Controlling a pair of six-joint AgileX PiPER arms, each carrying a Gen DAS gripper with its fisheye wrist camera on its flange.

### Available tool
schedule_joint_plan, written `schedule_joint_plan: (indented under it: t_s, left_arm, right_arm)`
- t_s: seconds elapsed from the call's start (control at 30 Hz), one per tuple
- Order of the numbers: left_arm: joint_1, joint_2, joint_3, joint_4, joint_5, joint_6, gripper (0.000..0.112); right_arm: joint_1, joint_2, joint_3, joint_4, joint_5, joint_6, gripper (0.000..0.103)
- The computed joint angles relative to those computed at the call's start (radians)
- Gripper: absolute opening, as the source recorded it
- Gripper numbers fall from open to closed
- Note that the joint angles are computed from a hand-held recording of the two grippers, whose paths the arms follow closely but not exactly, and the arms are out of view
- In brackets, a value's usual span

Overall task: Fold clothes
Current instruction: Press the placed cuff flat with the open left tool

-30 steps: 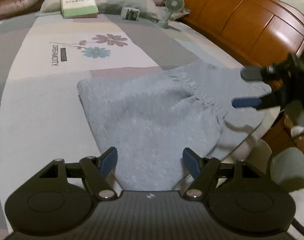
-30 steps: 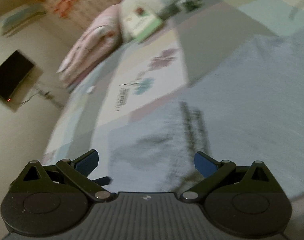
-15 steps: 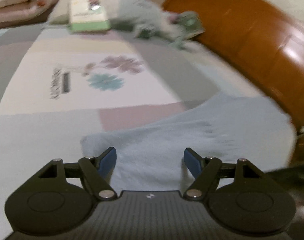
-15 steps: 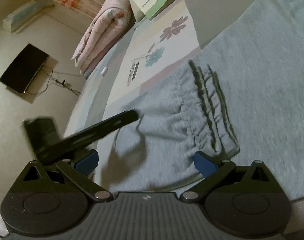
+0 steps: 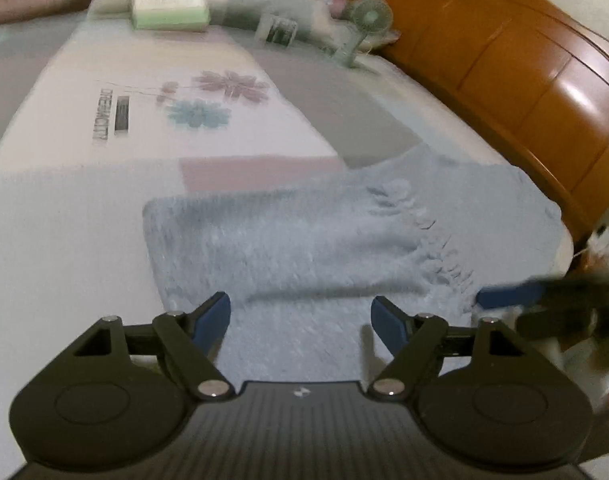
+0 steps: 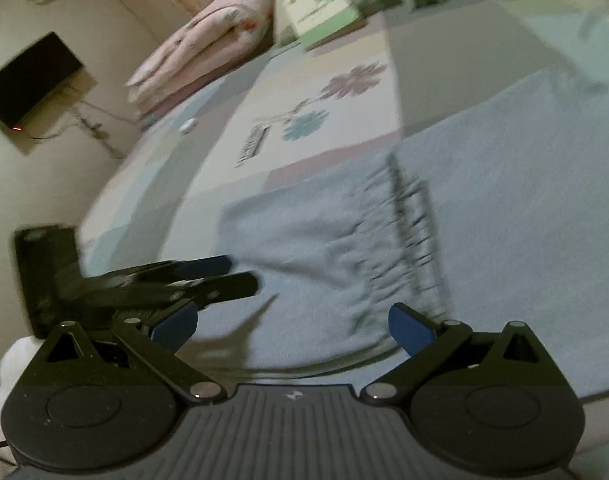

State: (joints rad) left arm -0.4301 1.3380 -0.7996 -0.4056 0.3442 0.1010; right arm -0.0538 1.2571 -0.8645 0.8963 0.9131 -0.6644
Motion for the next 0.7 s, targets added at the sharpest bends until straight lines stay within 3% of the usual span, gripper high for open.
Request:
schedule_joint_plan:
  t_s: [0.1, 0.2, 0.3, 0.4, 0.43, 0.47, 0.53, 0.7]
  left_arm:
    - [-0.018, -0.002, -0.065, 0.058, 0.044, -0.055, 0.078]
    - [-0.012, 0.018, -0.114, -0.124, 0.041, 0.134, 0.079]
    - [-0.011, 0.098, -0.189, -0.291, 0.071, 0.276, 0.079]
    - [0.006, 0.247, -0.279, -0.379, 0.158, 0.316, 0.078]
    - [0.004, 0.264, -0.286, -0.388, 0.154, 0.318, 0.078]
    - [0.001, 0.272, -0.288, -0.393, 0.142, 0.319, 0.08]
    - [0.006, 0.256, -0.316, -0.317, 0.197, 0.255, 0.08]
    - [0.036, 0.072, -0.216, -0.175, 0.227, 0.174, 0.08]
  right_arm:
    - [0.01, -0.065, -0.015, -0.139, -0.066, 0.123, 0.103]
    - [0.013, -0.099, -0.023, -0.261, -0.131, 0.226, 0.103]
    - [-0.033, -0.105, -0.021, -0.268, -0.133, 0.231, 0.103]
    - [-0.064, -0.104, -0.012, -0.255, -0.134, 0.223, 0.103]
    - [-0.067, -0.102, -0.008, -0.254, -0.139, 0.224, 0.103]
    - [-0.075, -0.101, -0.006, -0.25, -0.137, 0.218, 0.103]
    - [-0.089, -0.109, 0.004, -0.242, -0.135, 0.207, 0.103]
    - [-0.109, -0.113, 0.019, -0.211, -0.14, 0.184, 0.103]
